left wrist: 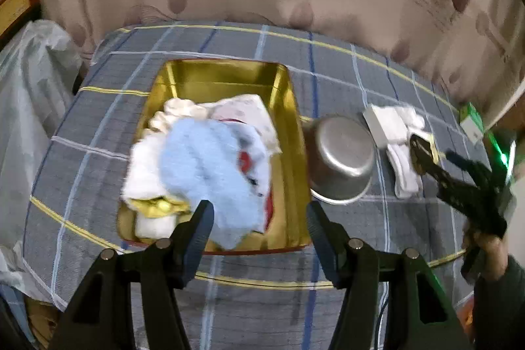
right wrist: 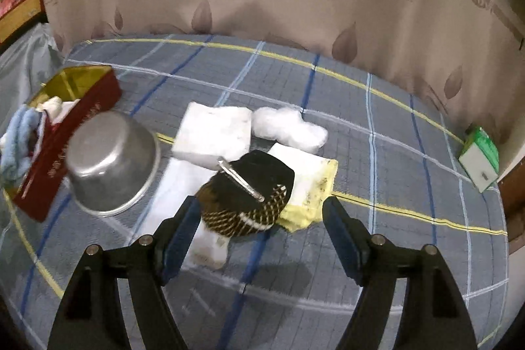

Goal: Organize soft objects
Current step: 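Grasp the black-and-gold mesh item with the right gripper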

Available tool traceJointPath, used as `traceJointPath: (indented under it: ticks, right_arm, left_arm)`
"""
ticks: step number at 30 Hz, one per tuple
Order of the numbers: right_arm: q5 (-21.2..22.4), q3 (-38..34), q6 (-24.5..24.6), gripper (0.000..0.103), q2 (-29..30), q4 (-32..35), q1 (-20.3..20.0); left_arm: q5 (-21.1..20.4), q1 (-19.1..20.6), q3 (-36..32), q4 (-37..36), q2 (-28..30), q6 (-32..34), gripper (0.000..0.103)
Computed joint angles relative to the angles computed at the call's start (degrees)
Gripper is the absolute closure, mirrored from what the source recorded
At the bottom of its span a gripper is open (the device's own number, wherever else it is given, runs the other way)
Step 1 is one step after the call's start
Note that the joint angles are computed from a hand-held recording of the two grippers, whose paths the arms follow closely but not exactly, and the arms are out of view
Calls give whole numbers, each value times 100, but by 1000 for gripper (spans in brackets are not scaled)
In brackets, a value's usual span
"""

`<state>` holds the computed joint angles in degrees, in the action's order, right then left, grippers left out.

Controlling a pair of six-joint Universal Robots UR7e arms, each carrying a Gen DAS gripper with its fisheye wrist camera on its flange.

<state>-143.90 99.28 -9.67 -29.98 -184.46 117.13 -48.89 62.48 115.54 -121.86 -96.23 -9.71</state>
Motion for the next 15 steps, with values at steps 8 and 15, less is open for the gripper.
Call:
traceJointPath:
  ticks: [8, 15]
  right_arm:
    - [247, -319, -209, 37, 290, -231, -299]
    - [671, -92, -365, 73, 210, -584, -304]
  left_arm:
    - [-95, -124, 144, 74, 223, -143, 43]
    - [-160, -181, 222, 101, 403, -261, 43]
